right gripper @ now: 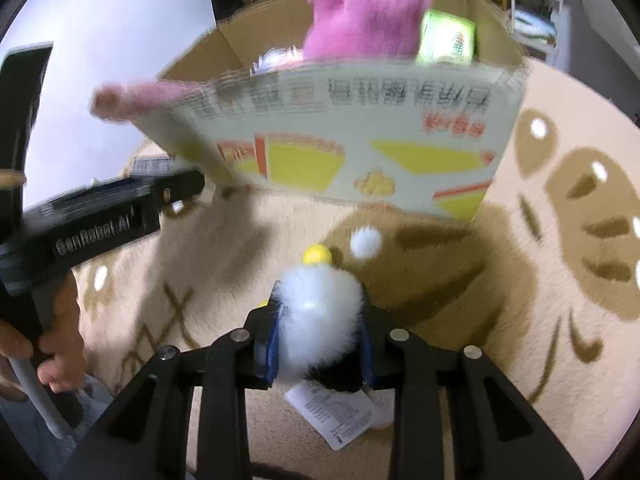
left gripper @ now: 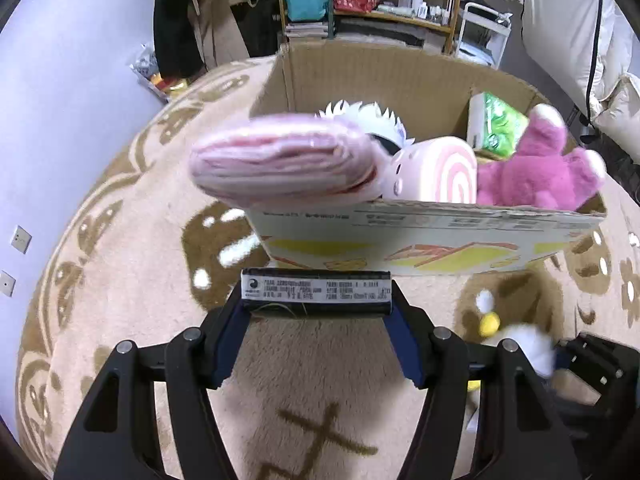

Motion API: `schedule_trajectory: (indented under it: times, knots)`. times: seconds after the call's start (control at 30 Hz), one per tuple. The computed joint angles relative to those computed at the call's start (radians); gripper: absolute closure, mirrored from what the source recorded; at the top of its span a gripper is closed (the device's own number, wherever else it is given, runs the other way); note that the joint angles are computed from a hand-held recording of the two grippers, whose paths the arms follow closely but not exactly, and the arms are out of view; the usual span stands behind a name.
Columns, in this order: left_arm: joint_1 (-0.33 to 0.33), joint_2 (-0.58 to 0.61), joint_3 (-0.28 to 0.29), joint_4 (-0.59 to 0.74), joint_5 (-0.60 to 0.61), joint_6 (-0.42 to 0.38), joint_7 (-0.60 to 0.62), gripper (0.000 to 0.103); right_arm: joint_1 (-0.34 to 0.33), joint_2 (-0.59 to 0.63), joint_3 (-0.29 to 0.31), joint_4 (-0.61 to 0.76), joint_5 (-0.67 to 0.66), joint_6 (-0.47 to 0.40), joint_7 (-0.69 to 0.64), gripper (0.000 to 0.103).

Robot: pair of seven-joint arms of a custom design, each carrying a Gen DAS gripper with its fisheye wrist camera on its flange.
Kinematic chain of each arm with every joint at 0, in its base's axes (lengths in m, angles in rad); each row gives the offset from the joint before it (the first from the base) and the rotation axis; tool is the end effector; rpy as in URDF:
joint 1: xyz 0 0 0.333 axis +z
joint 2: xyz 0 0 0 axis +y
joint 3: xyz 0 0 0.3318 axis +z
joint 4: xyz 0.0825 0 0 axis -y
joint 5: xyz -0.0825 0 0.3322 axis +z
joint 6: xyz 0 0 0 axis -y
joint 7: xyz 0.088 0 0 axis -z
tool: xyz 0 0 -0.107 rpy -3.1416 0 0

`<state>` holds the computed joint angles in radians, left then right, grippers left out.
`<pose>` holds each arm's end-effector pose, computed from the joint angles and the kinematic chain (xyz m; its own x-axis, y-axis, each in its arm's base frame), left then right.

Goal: Organize soft objects
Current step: 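Carry the black box over the box with the left tool while the right tool carries the chick there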

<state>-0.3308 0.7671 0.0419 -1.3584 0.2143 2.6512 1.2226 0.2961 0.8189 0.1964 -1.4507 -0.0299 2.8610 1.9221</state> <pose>0.7096 -0.2269 0.3610 -0.1129 -0.9931 -0.0330 -0.8454 0.1135 -0.5220 0.6697 0.3125 0.3166 0.1405 -0.9415 -0.3062 -0.8724 0.0285 -0.4879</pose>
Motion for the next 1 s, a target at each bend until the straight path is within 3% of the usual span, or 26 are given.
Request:
schedule_trajectory:
  times: [0.27, 0.5, 0.6, 0.63, 0.87, 1.0]
  knots:
    - [-0.096, -0.152, 0.126, -0.201, 0.143, 0.162, -0.163, 0.039, 0.000, -0.101, -0.029, -0.130, -0.042, 0.146, 0.040, 0.071]
    - [-0.149, -0.272, 0.222, -0.332, 0.250, 0.352, -0.285, 0.039, 0.049, -0.167, -0.098, -0.180, -0.117, 0.286, 0.113, 0.071]
    - [-0.241, -0.284, 0.344, -0.331, 0.343, 0.388, -0.376, 0.039, 0.078, -0.181, -0.143, -0.174, -0.146, 0.321, 0.149, 0.071]
    - [-0.249, -0.284, 0.359, -0.326, 0.360, 0.396, -0.392, 0.039, 0.094, -0.184, -0.164, -0.170, -0.154, 0.327, 0.164, 0.071]
    - [-0.163, -0.231, 0.267, -0.173, 0.332, 0.355, -0.327, 0.039, 0.111, -0.138, -0.219, -0.027, -0.198, 0.321, 0.214, 0.070]
    - [-0.143, -0.177, 0.250, -0.071, 0.316, 0.332, -0.301, 0.039, 0.084, -0.087, -0.201, 0.091, -0.212, 0.300, 0.204, 0.070]
